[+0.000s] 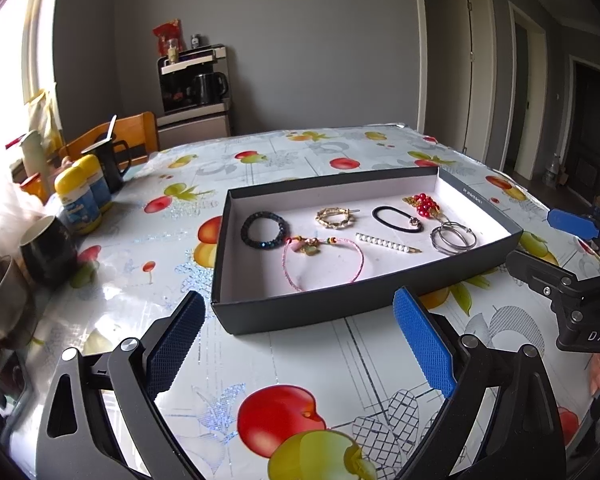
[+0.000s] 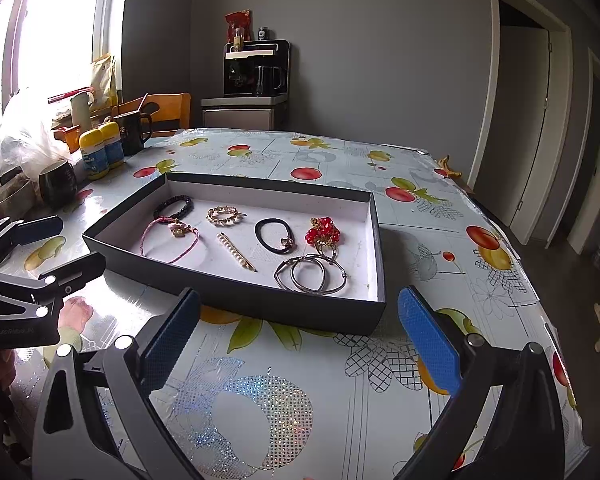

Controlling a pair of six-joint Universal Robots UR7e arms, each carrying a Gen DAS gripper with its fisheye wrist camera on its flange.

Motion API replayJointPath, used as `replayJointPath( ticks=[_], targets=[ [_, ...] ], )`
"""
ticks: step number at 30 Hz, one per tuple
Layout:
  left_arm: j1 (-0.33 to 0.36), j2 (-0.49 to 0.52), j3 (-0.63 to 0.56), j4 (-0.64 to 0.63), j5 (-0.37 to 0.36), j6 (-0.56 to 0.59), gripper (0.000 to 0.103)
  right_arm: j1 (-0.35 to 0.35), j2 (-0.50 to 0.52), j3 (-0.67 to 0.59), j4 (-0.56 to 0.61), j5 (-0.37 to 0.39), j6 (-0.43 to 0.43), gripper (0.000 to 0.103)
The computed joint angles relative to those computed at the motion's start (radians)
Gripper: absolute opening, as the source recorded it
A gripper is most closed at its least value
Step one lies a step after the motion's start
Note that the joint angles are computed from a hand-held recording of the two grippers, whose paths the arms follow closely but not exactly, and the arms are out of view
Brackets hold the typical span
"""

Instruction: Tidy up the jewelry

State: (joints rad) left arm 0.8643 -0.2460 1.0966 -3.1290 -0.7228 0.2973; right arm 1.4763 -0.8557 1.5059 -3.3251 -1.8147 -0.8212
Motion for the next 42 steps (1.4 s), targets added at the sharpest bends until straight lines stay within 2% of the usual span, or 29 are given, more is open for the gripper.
replayJointPath(
  ticks=[42],
  targets=[
    [-0.005,0.008,0.001,-0.047,0.017,0.041,0.097,-0.003,-0.004,0.012,-0.03,0.018,-0.005,0.097]
  ],
)
